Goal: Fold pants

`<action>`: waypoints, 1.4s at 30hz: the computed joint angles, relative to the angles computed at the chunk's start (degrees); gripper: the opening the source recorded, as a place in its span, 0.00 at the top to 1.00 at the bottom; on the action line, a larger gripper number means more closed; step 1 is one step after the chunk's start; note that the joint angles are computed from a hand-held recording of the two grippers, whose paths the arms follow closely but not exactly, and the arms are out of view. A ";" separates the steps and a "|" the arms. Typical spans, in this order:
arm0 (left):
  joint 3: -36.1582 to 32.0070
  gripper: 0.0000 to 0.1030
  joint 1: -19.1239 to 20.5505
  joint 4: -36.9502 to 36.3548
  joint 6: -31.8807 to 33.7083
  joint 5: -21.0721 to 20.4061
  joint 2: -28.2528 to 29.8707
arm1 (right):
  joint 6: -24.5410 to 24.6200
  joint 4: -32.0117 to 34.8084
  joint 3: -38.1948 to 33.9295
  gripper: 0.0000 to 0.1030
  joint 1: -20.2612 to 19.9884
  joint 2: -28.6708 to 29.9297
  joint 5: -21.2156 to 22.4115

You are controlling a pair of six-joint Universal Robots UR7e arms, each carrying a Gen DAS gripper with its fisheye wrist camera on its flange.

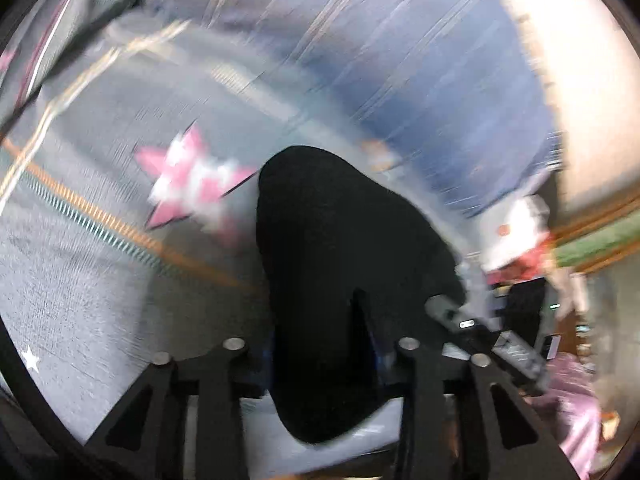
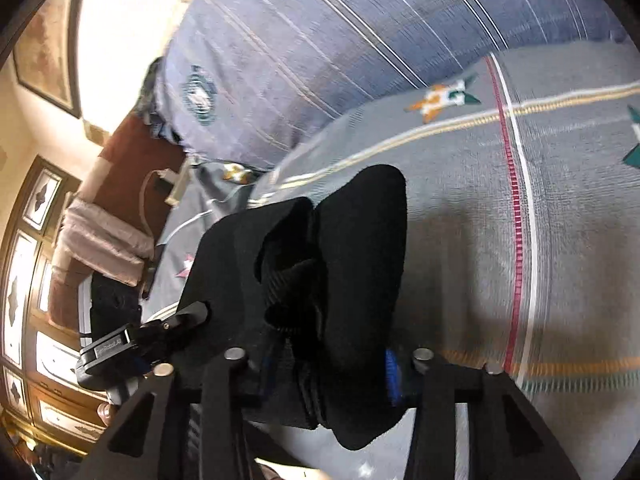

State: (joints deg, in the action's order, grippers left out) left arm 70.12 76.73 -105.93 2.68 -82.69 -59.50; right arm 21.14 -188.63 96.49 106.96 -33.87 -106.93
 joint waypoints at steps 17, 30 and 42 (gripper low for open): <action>12.29 0.33 -0.28 -11.05 6.83 2.47 -5.36 | 1.90 -11.76 8.43 0.30 1.28 -0.48 -3.32; 20.03 0.26 -4.14 -19.77 8.46 11.23 -7.88 | 0.77 -9.91 7.64 0.44 3.66 0.59 -11.63; 13.94 0.27 -5.60 -20.02 10.43 9.46 -7.25 | -6.16 -11.22 3.64 0.38 9.79 0.35 -16.86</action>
